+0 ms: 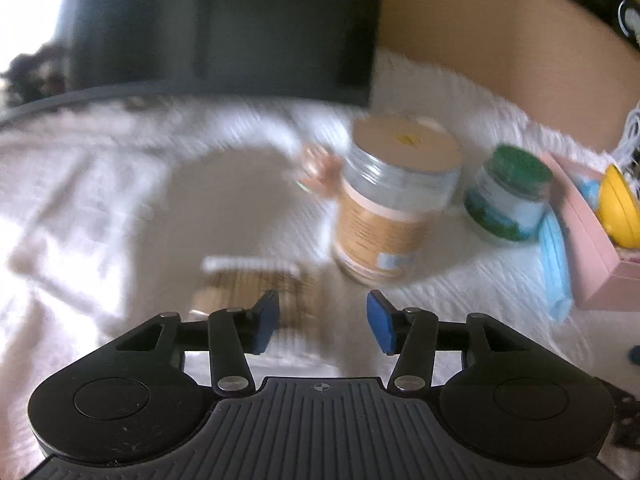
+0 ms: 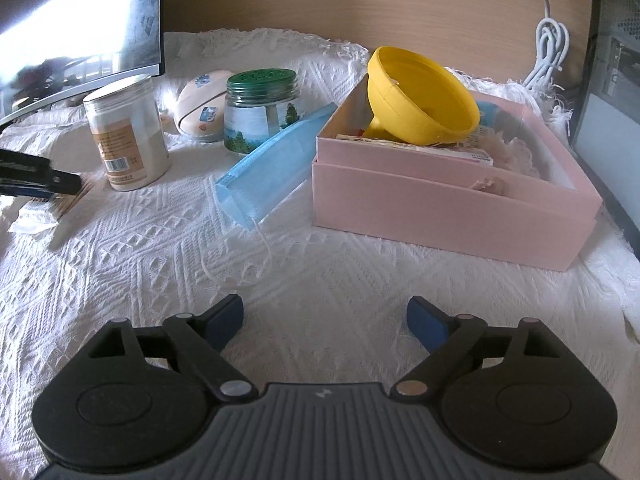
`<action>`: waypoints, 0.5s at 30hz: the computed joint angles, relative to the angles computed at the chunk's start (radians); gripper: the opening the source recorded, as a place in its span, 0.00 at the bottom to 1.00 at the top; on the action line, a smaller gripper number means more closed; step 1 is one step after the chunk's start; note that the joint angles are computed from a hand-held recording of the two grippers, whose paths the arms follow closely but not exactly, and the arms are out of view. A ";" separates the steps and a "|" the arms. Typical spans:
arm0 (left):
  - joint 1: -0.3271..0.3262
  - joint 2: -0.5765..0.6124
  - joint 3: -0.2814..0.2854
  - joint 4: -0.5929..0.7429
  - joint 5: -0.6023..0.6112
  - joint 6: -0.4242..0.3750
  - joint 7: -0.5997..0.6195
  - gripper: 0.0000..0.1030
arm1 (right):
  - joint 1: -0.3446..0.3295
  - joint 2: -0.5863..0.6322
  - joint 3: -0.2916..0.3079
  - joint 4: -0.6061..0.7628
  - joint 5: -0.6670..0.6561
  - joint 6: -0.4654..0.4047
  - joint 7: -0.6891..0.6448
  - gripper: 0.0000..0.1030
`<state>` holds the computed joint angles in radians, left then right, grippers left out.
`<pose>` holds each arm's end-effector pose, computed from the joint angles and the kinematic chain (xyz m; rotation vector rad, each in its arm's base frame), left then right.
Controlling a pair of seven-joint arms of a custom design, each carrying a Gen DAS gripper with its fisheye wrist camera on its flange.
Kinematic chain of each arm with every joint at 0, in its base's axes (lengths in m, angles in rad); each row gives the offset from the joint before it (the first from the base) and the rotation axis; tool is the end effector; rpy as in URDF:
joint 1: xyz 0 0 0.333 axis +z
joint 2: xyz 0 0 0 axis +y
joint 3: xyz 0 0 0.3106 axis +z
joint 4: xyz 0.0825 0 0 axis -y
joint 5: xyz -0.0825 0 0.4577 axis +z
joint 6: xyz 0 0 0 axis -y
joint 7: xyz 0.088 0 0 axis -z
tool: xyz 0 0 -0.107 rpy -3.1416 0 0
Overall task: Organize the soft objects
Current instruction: 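Lower the left tool onto the bamboo cotton-swab pack and grasp it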
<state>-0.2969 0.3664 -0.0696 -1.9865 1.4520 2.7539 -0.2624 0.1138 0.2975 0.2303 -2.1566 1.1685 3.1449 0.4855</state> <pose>0.6100 -0.2769 0.2412 -1.8877 1.5608 -0.6894 0.6097 0.1319 0.2432 -1.9490 1.5522 -0.4261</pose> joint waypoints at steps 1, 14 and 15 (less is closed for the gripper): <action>-0.025 -0.015 0.010 -0.017 0.053 -0.060 -0.043 0.52 | -0.002 0.001 0.003 0.001 0.005 0.001 -0.005 0.87; 0.025 0.038 0.004 0.026 -0.103 0.019 0.186 0.73 | 0.001 0.005 -0.001 0.004 -0.005 0.000 0.002 0.91; 0.021 0.041 0.005 0.029 -0.112 0.010 0.222 0.73 | 0.000 0.005 -0.001 0.004 -0.005 0.000 0.002 0.91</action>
<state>-0.2763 0.4073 -0.0650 -1.9577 1.3404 2.7642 -0.0409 0.1142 0.3028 0.2298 -2.1529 1.1638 3.1452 0.4880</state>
